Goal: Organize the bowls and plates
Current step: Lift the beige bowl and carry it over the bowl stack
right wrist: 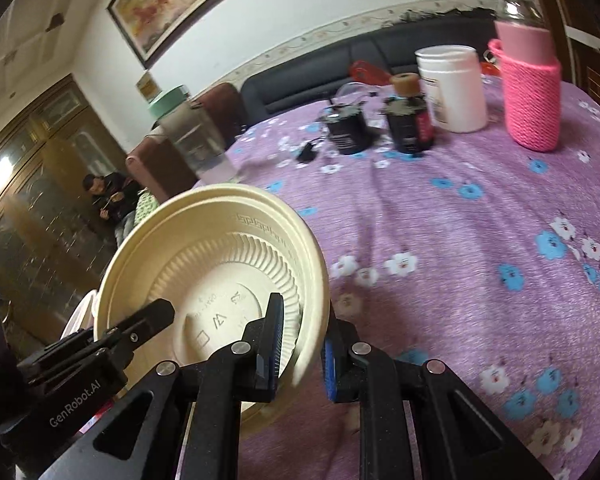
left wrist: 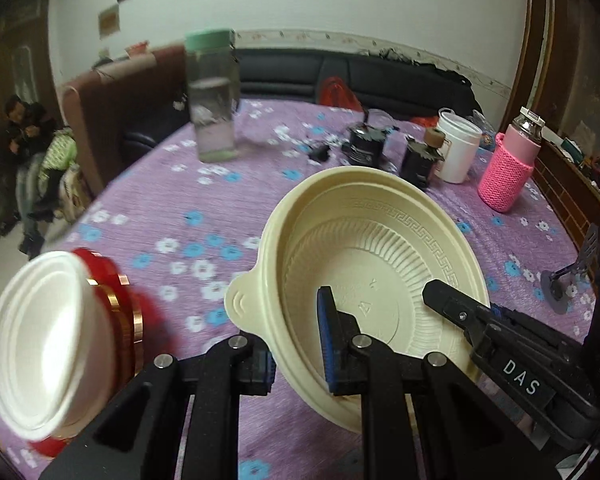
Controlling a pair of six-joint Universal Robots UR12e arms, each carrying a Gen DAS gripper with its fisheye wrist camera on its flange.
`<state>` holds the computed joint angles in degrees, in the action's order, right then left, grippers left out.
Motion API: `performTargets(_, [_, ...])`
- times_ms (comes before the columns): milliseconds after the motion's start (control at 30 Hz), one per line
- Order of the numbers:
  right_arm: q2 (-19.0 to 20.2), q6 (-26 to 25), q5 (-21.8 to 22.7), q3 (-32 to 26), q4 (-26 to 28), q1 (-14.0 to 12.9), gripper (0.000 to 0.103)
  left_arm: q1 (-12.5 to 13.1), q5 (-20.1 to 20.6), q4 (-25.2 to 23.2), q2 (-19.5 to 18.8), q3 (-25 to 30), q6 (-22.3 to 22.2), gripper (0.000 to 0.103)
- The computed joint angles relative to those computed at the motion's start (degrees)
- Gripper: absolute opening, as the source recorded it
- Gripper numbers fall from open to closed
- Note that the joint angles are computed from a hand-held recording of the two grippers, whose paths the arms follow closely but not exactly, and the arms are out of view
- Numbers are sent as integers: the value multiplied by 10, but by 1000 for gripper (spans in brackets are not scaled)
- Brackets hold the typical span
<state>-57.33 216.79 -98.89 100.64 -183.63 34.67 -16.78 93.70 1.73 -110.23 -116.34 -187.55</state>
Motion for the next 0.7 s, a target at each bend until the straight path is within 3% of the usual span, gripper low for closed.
performTargets(200, [3, -23, 2, -12, -6, 17, 19, 1, 40, 54, 26, -40, 8, 17])
performTargets(433, [-5, -14, -13, -4, -21, 41, 19, 15, 19, 85, 62, -83, 14, 17])
performTargets(700, [-15, 12, -39, 16, -45, 65, 19, 10, 21, 127, 90, -118, 35, 17])
